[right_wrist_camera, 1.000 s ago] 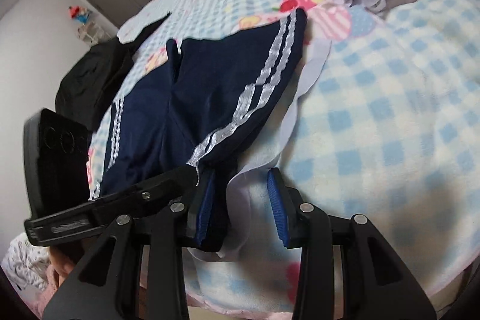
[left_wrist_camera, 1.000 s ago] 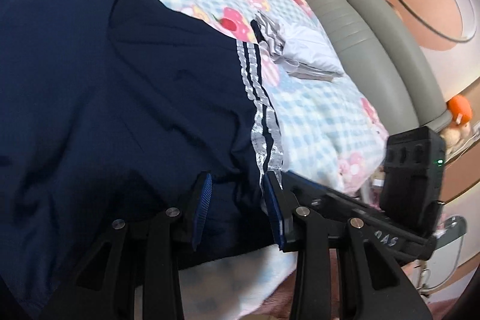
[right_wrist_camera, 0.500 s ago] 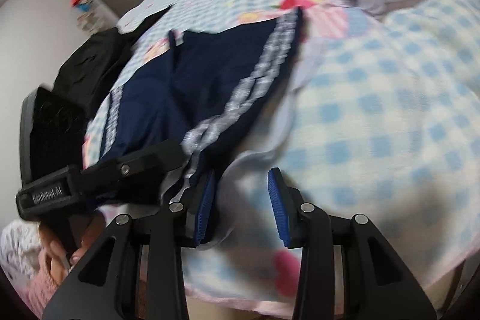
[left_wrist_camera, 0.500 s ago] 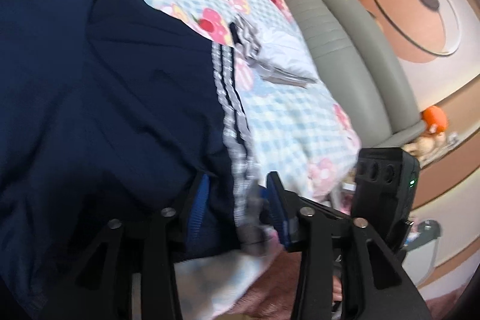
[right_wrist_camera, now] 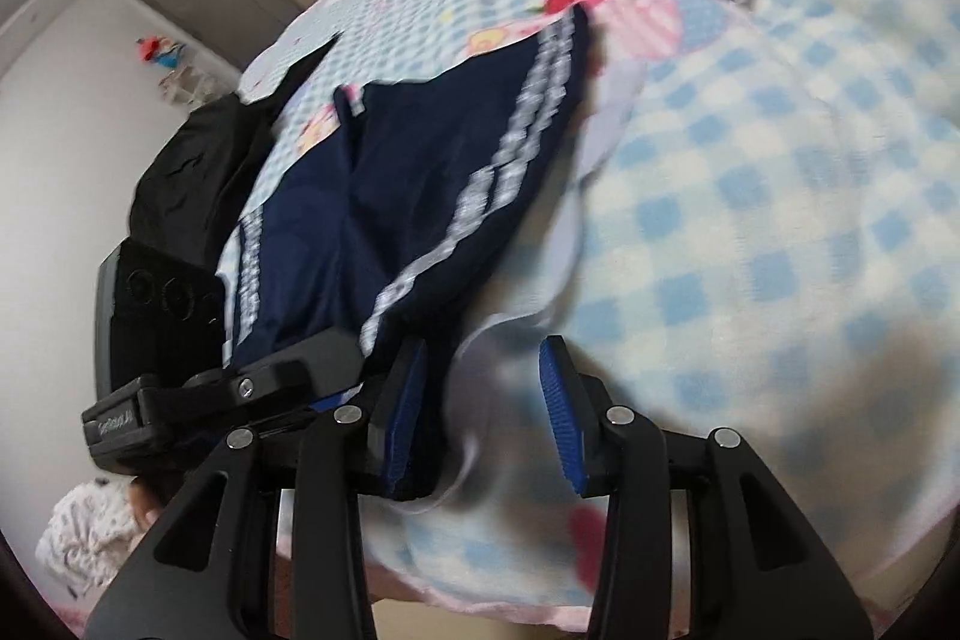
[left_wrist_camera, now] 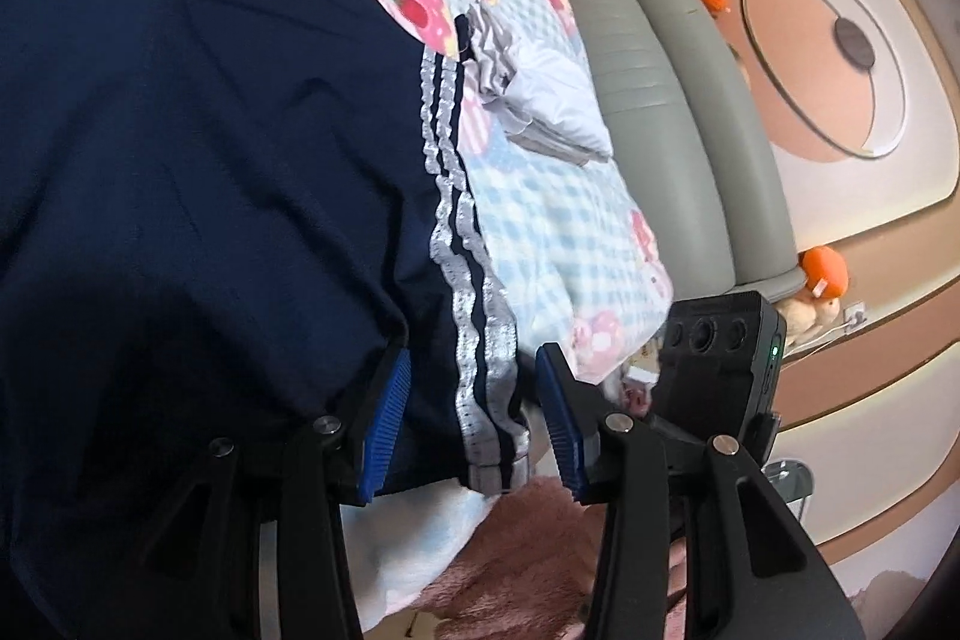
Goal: Fold clothes
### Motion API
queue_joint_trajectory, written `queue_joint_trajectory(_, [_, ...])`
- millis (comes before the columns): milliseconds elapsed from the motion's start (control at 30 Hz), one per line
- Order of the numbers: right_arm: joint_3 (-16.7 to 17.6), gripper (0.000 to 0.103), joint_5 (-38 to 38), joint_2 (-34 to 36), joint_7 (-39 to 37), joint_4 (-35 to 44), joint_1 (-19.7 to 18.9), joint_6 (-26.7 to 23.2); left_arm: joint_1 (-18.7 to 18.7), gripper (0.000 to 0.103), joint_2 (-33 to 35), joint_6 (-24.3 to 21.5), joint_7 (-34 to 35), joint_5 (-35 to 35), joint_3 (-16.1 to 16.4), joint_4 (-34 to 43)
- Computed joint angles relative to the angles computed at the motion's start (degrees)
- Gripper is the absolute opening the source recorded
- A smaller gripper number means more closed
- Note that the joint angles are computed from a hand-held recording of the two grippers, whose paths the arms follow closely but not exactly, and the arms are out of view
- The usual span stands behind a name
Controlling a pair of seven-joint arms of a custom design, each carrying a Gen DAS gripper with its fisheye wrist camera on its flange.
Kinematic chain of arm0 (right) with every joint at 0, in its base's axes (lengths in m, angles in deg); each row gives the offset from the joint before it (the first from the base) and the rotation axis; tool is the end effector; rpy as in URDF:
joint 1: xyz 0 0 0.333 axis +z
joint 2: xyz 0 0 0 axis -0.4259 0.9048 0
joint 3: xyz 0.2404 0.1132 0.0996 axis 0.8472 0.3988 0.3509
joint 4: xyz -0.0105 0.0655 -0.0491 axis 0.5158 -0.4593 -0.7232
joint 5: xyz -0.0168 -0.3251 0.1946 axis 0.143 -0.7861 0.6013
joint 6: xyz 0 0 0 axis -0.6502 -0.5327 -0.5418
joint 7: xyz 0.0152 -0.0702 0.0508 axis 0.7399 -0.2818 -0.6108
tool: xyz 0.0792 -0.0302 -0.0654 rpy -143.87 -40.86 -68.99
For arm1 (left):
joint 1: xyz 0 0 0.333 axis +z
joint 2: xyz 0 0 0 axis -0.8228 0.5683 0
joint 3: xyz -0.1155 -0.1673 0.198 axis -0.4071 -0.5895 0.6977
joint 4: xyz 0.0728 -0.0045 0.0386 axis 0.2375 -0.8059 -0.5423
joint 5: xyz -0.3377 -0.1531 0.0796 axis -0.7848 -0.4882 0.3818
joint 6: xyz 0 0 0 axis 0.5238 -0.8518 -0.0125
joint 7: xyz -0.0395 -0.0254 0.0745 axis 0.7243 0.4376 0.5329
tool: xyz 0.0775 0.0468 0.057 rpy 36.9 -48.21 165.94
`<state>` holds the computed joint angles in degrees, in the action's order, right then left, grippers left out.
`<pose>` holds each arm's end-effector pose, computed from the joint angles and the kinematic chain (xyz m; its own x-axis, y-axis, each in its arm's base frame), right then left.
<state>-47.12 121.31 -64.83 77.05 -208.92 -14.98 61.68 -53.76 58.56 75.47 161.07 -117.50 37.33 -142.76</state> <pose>0.5647 0.1206 0.4005 0.0829 -0.8542 -0.5133 -0.9075 0.1482 -0.3932 0.5845 -0.1269 0.3580 -0.0963 -0.4776 0.8733 -0.9431 -0.2367 -0.2335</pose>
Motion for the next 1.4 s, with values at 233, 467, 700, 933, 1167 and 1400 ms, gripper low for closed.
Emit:
queue_joint_trajectory(233, [-0.93, 0.04, -3.8, -1.55, 4.86, -1.91, -0.48, 1.06, -3.25, 0.029, -1.83, 7.35, -2.46, 11.06, -0.21, -0.75])
queue_joint_trajectory(467, [-0.04, 0.04, -4.18, -1.02, 2.66, -0.35, 0.24, 2.0, -3.53, 0.007, -5.93, 15.2, -0.42, 10.34, -0.36, -3.8])
queue_joint_trajectory(700, [1.05, 0.041, -1.93, 0.61, -0.61, 1.94, 1.4, 0.93, -1.57, 0.007, -12.3, 16.15, 4.4, 0.14, 4.25, -9.67])
queue_joint_trajectory(933, [3.59, 0.047, 1.16, 2.64, -6.62, 4.85, 3.17, 2.86, -0.48, 0.007, -19.41, 17.48, 5.45, -0.8, 7.85, -17.14])
queue_joint_trajectory(1167, [5.01, 0.05, -5.39, 8.19, -3.87, 11.05, 6.1, 0.75, -0.3, 0.007, -24.36, 20.45, 2.45, 3.56, 10.57, -23.86])
queue_joint_trajectory(1400, [4.61, 0.05, -17.96, 9.92, 3.73, 11.87, 8.79, -0.4, -0.15, 0.007, -26.7, 18.47, 1.88, 4.51, 12.47, -27.91])
